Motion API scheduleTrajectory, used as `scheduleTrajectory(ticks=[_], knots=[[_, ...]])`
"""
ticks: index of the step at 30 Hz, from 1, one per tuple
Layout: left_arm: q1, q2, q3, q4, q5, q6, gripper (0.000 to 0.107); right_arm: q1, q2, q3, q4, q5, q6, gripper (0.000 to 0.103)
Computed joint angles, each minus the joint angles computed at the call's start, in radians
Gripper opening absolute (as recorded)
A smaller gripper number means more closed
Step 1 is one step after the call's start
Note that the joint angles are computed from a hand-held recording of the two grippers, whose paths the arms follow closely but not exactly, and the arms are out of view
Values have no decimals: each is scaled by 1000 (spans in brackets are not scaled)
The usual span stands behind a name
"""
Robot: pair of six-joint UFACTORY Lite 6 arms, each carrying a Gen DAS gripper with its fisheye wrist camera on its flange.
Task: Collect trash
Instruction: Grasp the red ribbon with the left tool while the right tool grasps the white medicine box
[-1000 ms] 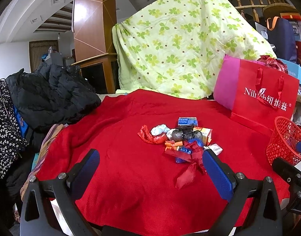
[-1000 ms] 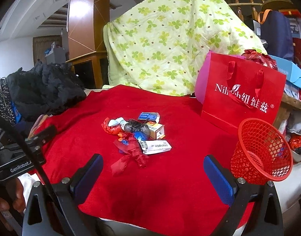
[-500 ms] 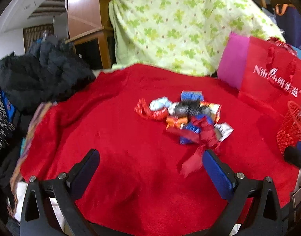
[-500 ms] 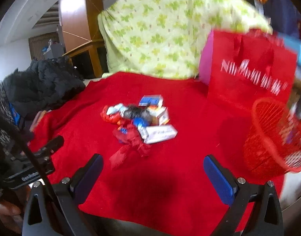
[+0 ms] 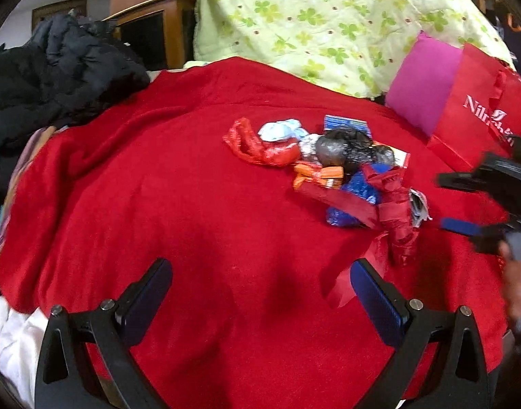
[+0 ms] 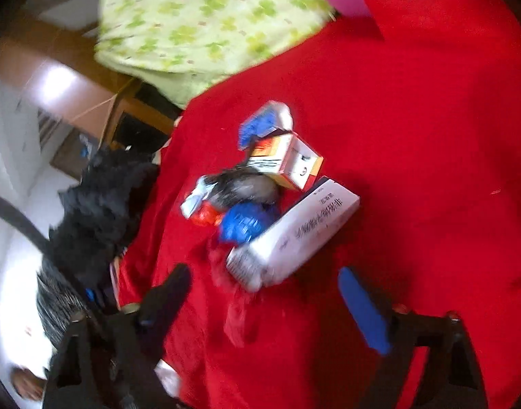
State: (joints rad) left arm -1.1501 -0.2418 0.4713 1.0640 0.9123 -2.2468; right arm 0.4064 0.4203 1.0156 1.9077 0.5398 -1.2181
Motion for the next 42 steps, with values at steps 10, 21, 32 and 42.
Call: scheduleTrajectory(ticks=[10,21,32,42], knots=[[117,190,161,183,-175,11,103,-19,277,242,-31,78,137,53],[280,556,489,330,-420,-82,96,26,-350,-187,381,-294,-588,49],[259,529,411,427,-473,-347,26,29,-992,-540,94,-448,-415,49],[-32,490,801,104,-95,293,26,-403,-1530,-658,-827,-94,413,49]])
